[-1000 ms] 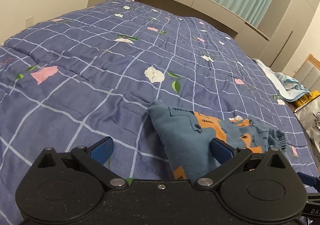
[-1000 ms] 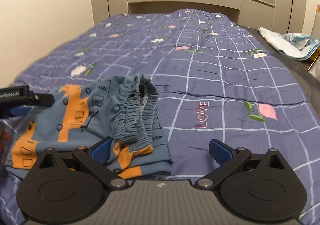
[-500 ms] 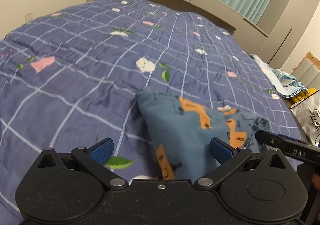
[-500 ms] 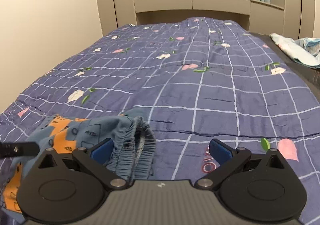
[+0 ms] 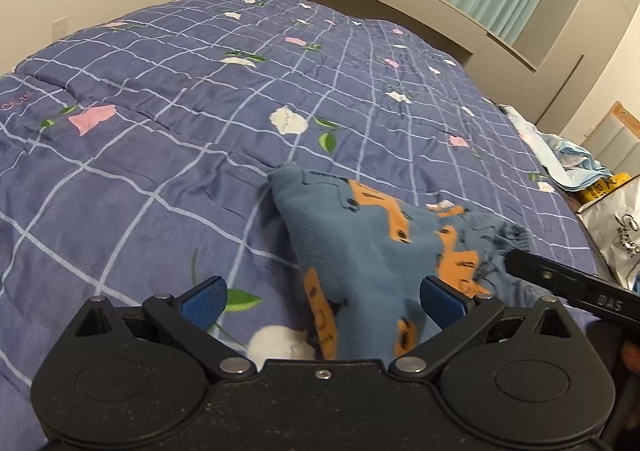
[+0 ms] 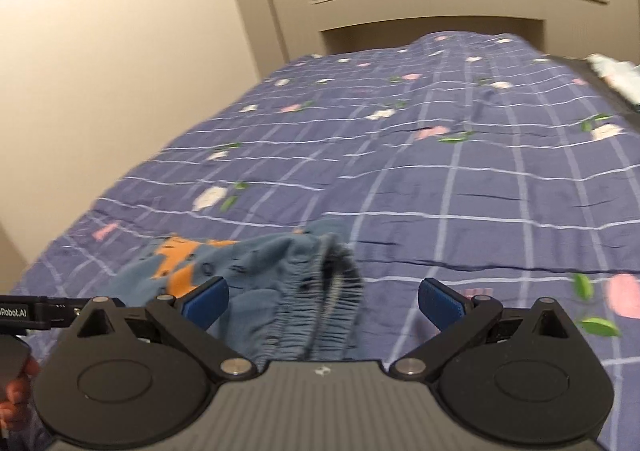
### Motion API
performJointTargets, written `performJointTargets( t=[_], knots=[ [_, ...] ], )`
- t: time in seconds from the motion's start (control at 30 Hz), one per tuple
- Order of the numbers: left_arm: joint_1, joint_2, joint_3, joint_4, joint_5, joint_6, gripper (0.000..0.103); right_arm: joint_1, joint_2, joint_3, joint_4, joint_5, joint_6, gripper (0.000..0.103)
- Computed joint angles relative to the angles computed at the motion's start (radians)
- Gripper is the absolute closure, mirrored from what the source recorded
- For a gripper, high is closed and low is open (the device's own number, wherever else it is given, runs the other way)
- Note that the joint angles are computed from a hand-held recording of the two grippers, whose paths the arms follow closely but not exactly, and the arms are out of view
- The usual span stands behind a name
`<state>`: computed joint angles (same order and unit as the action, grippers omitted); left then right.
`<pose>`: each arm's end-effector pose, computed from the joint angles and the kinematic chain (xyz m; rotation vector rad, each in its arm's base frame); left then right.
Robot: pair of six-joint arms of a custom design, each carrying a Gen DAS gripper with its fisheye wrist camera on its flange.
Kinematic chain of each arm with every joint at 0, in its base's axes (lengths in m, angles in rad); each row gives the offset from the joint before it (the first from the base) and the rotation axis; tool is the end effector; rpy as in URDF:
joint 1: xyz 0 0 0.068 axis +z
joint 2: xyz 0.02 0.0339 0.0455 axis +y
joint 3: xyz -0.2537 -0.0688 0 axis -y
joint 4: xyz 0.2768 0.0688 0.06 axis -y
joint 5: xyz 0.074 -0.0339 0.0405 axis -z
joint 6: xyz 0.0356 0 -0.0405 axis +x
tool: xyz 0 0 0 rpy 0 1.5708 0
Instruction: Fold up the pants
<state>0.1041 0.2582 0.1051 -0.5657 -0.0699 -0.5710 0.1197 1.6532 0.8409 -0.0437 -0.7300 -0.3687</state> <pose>0.1388 0.0170 0.1233 -0.7936 2.1511 -0.1627 0.3354 0.0643 0.1308 -0.8554 2.1053 0.7487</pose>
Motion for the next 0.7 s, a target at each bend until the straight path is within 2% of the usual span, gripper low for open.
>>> performJointTargets(
  t=[0.07, 0.2, 0.33, 0.47, 0.7],
  knots=[
    [-0.023, -0.051, -0.002, -0.039, -0.002, -0.014, 0.001, -0.008, 0.058, 0.058, -0.064, -0.066, -0.042, 0.000],
    [-0.052, -0.107, -0.012, -0.064, 0.021, -0.014, 0.001, -0.006, 0.162, 0.168, -0.192, -0.113, -0.113, 0.000],
    [-0.062, -0.049, -0.016, -0.025, 0.032, -0.009, 0.001, -0.013, 0.253, 0.261, -0.277, -0.159, -0.133, 0.000],
    [-0.070, -0.004, -0.033, 0.009, 0.026, -0.022, 0.001, -0.021, 0.284, 0.287, -0.289, -0.188, -0.121, 0.000],
    [-0.054, -0.164, -0.091, -0.053, 0.042, -0.022, 0.001, -0.025, 0.287, 0.281, -0.270, -0.199, -0.118, 0.000]
  ],
)
